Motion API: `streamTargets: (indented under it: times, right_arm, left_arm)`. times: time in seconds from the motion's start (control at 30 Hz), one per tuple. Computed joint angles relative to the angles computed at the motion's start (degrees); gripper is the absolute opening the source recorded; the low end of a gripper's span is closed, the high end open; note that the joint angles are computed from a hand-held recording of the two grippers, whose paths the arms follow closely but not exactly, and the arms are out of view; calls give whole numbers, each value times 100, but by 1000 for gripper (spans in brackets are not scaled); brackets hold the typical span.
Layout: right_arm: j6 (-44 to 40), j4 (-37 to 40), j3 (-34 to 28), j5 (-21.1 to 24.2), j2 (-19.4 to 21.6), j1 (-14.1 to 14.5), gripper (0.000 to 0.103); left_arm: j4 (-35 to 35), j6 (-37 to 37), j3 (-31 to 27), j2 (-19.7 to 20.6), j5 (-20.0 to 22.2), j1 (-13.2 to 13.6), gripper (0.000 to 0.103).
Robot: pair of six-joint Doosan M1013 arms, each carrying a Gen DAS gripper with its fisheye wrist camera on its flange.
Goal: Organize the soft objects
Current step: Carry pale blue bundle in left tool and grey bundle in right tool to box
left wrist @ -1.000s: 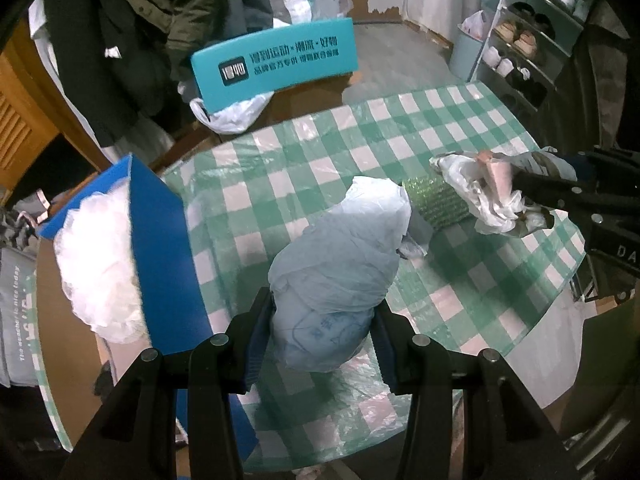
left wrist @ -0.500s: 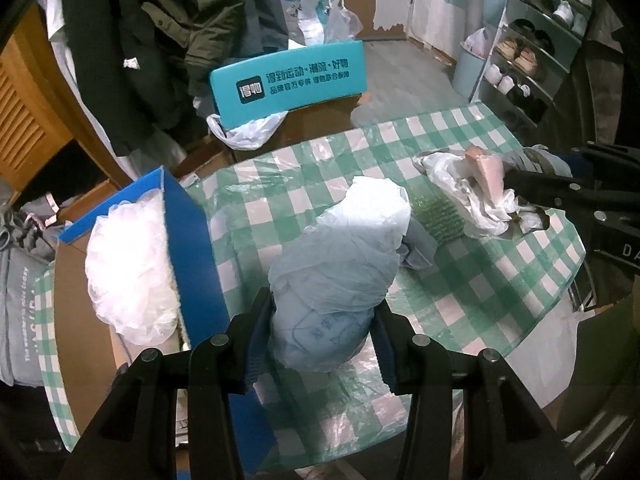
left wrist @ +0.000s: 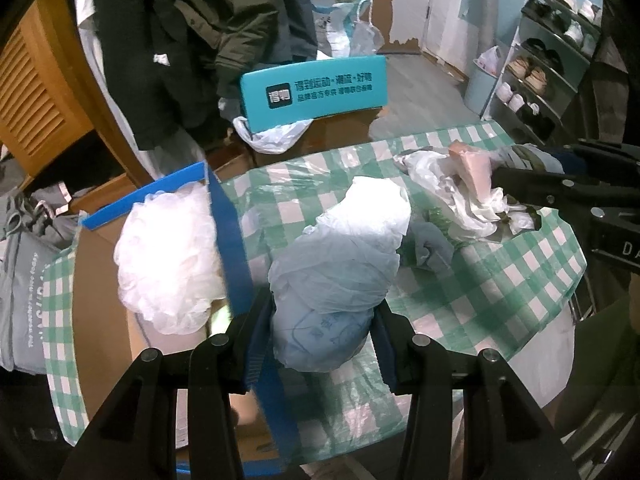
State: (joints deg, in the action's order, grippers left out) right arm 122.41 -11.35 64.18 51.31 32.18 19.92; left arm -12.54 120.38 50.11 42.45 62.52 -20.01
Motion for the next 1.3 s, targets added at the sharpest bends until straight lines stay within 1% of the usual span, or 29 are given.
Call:
streamTargets:
  times: [0.37, 0.57, 0.77, 1.03, 1.3]
  right_arm:
    - [-364, 205, -529, 130, 301, 94, 36]
    - [-575, 322, -894, 276, 510, 155, 36]
    - [-844, 478, -1325, 478, 771, 217, 36]
    - [-1165, 673, -1872, 739, 1102, 286, 36]
    - [-1526, 788, -2631, 1133, 1530, 382, 36]
  left_arm:
    - [47, -153, 25, -18, -126, 163, 47]
    - [46, -279, -36, 27, -110, 274, 47]
    - [41, -391, -193, 123, 19, 398, 47]
    - [137, -647, -277, 188, 25, 580, 47]
    - [356, -919, -289, 241, 19, 723, 47]
